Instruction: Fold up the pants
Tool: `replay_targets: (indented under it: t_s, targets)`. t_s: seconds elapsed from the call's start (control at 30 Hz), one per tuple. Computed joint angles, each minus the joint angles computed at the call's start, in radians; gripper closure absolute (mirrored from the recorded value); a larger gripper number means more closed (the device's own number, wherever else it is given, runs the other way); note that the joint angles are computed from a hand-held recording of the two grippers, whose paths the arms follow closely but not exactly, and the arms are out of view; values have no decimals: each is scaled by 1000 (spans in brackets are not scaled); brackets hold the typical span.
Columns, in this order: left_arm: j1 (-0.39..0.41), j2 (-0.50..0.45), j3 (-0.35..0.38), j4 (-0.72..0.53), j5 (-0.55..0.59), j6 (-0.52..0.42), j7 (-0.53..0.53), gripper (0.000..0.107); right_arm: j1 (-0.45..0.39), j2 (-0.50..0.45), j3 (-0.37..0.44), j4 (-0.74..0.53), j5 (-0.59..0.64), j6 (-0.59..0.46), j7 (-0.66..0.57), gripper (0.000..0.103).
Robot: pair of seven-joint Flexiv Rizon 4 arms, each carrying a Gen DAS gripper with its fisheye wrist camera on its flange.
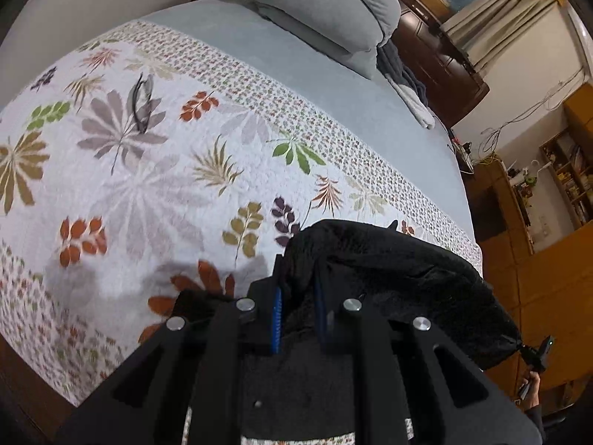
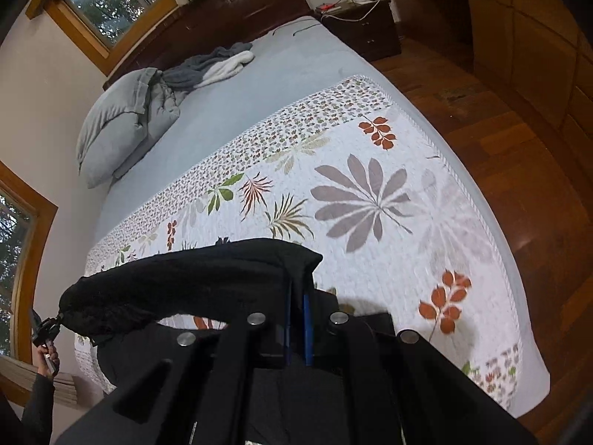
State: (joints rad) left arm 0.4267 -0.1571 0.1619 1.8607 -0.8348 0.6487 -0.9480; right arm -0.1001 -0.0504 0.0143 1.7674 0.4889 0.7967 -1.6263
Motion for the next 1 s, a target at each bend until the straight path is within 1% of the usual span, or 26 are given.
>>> replay_targets:
  t_s: [0.17, 0.37, 0.47, 0.63, 0.83, 1.0]
  targets:
    - [2, 47, 25, 78, 0, 7, 28, 94, 13, 85, 12, 109, -15, 59, 6, 98]
    - [3, 89, 51, 153, 4, 16, 72, 92, 42, 175, -4, 220, -20, 99, 32, 98]
    - [0, 106, 59, 180, 22, 35, 96, 91, 54, 215, -5, 279, -45, 130, 62, 98]
    - [-5, 134, 71, 224, 29, 71, 149, 88, 72, 268, -8, 360, -91, 178, 116, 97]
    - [-2, 152, 87, 272, 42, 86, 173, 83, 102, 310, -19, 414, -116, 199, 135, 94]
    - [0, 161, 97, 320, 89, 103, 182, 81, 119, 342, -10, 469, -143, 213, 161, 91]
